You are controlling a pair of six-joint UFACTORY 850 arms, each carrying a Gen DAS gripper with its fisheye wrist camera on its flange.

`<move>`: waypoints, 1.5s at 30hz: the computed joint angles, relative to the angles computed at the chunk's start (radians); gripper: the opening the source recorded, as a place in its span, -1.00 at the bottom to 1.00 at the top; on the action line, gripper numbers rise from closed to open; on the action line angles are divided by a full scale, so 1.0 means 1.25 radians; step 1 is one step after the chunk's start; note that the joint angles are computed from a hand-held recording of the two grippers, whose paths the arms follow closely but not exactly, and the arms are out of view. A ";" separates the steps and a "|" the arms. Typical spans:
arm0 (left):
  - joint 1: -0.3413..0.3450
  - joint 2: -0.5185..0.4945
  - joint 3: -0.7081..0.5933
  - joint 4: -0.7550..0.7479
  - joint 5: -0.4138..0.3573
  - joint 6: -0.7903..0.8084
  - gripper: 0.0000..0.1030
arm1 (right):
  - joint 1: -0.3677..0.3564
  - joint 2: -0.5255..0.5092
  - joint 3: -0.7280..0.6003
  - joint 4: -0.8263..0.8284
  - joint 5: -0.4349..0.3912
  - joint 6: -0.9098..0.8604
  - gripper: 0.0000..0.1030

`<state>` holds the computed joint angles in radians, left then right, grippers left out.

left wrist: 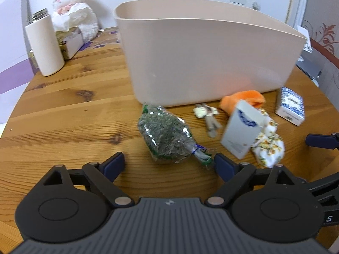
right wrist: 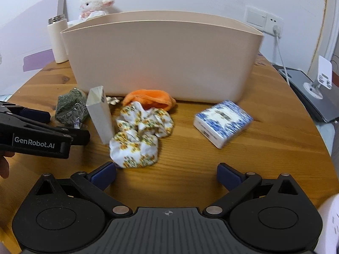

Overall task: Organize objects
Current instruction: 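Move both tools back down toward the remaining items on the table, then grasp the green herb bag with left tool while right tool grasps floral scrunchie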

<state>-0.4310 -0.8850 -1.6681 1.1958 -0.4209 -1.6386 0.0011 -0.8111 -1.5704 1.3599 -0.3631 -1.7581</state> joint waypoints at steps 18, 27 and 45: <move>0.030 -0.018 -0.034 0.039 0.050 -0.130 0.92 | 0.023 -0.029 -0.031 0.094 -0.011 -0.087 1.00; 0.015 -0.041 -0.059 0.034 -0.049 -0.062 0.76 | 0.019 -0.026 -0.028 0.115 -0.020 -0.111 0.81; 0.027 0.022 0.037 0.145 0.036 -0.083 -0.12 | 0.019 0.012 0.021 0.177 -0.015 -0.210 -0.77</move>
